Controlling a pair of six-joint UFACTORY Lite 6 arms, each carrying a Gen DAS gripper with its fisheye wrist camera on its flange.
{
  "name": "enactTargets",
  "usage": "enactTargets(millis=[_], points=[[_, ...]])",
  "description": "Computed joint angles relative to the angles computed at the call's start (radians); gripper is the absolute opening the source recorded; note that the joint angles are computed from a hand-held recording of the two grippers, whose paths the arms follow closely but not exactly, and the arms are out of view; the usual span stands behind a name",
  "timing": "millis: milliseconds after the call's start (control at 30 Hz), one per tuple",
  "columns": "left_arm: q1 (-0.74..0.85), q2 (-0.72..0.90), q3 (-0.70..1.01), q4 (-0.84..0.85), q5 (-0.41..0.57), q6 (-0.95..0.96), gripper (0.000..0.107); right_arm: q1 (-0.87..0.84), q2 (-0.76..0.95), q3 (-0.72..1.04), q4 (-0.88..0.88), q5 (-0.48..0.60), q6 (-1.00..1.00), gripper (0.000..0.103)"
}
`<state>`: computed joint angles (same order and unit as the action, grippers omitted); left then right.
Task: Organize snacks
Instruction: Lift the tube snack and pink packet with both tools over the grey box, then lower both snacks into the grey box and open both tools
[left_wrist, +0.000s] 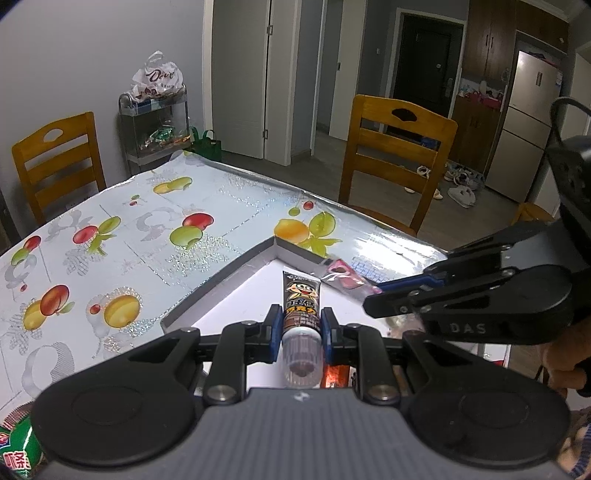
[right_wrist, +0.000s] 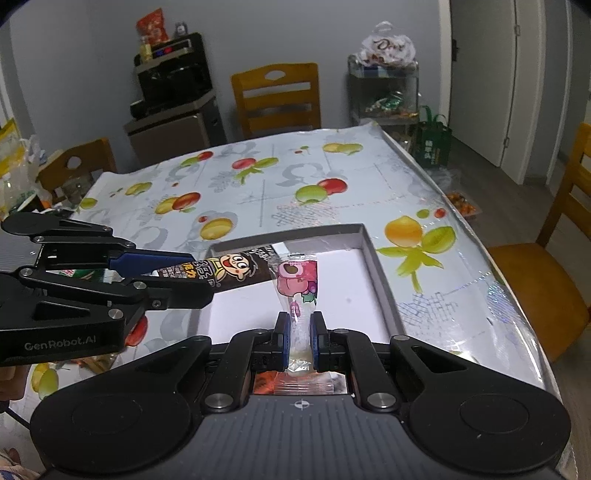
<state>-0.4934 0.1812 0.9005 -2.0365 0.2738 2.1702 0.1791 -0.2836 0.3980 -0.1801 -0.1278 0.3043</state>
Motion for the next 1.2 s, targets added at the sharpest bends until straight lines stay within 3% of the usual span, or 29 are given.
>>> enactTargets(millis=[633, 1200], points=[[-0.030, 0.165, 0.098, -0.053, -0.039, -0.002, 0.017, -0.107, 0.055, -0.012, -0.344, 0.004, 0.283, 0.013], [-0.056, 0.240, 0.145, 0.063, -0.048, -0.163, 0.017, -0.151, 0.117, -0.003, -0.575, -0.006, 0.476, 0.014]])
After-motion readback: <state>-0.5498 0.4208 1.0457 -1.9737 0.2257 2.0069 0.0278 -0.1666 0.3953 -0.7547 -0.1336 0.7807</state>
